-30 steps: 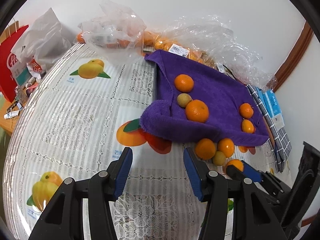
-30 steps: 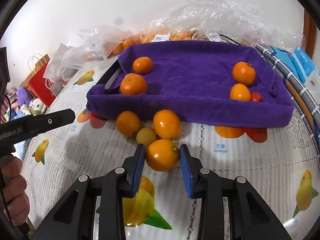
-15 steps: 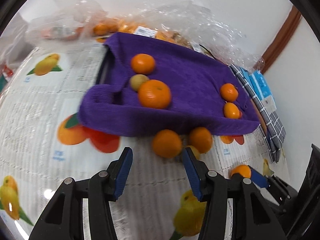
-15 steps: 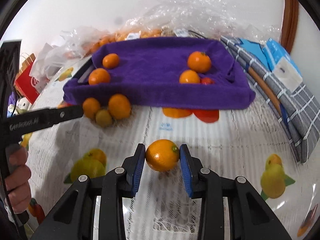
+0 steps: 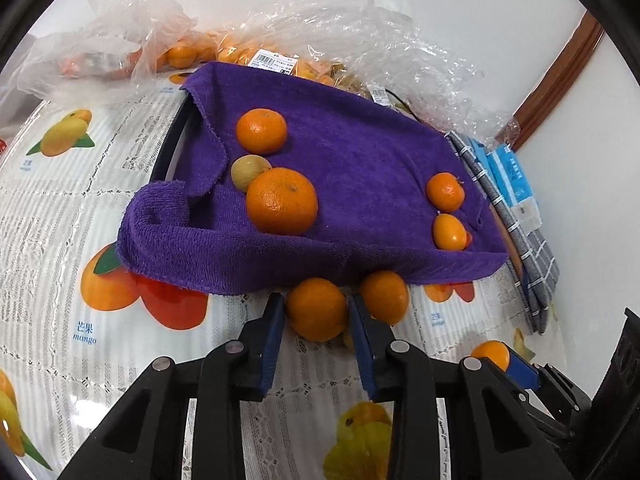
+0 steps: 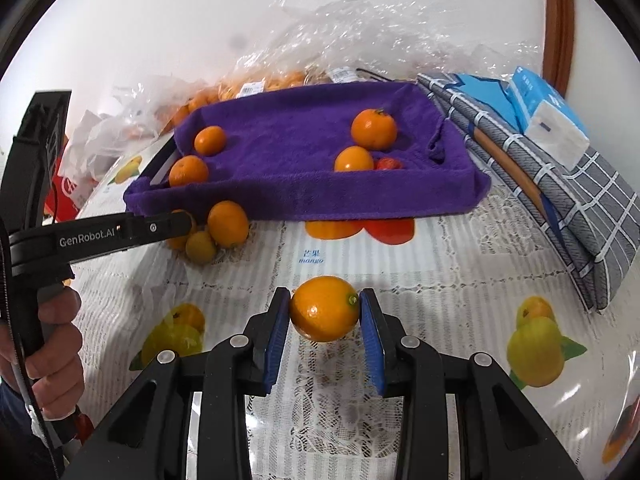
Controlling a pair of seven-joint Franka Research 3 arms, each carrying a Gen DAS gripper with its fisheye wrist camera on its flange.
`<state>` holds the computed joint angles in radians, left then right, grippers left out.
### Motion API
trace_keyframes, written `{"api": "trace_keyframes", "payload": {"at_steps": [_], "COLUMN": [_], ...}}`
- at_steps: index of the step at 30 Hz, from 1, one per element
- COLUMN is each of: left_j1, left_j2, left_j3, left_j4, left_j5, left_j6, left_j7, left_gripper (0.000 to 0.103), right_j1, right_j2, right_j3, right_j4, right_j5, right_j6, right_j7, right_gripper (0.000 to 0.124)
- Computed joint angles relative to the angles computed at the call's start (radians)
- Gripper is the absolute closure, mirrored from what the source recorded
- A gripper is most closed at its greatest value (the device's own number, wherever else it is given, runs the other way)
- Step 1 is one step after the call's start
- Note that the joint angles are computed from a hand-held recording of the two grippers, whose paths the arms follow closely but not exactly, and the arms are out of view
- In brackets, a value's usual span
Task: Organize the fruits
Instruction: 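Close the right tool on an orange while the left tool closes on another orange, then lower the right tool's orange onto the towel while the left tool lowers its orange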
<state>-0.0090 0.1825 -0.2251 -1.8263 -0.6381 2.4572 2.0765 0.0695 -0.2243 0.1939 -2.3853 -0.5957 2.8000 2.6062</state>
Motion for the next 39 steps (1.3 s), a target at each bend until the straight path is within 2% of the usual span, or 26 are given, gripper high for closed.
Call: {"api": "trace_keyframes", "payload": {"at_steps": [19, 27, 39], "left_j1": [-0.007, -0.02, -0.02], "left_j2": [-0.088, -0.111, -0.06], "left_j3": [0.035, 0.046, 0.046], "left_j4": [-0.01, -0.003, 0.063], "left_j5": [-0.069, -0.088, -0.037], "left_j6": [0.004, 0.016, 0.041], "left_j7": [0.049, 0.053, 0.0], "left_gripper": [0.072, 0.072, 0.072], "right_j1": [-0.057, -0.067, -0.081], "right_j2": [-0.054, -0.054, -0.01], "right_j3": [0.029, 0.028, 0.004], "right_j4": [0.023, 0.048, 0.118], "right_j5": [-0.105, -0.105, -0.185], "right_j6": [-0.021, -0.022, -0.026], "right_j7": [0.089, 0.099, 0.122], "right_gripper": [0.089, 0.089, 0.089]}}
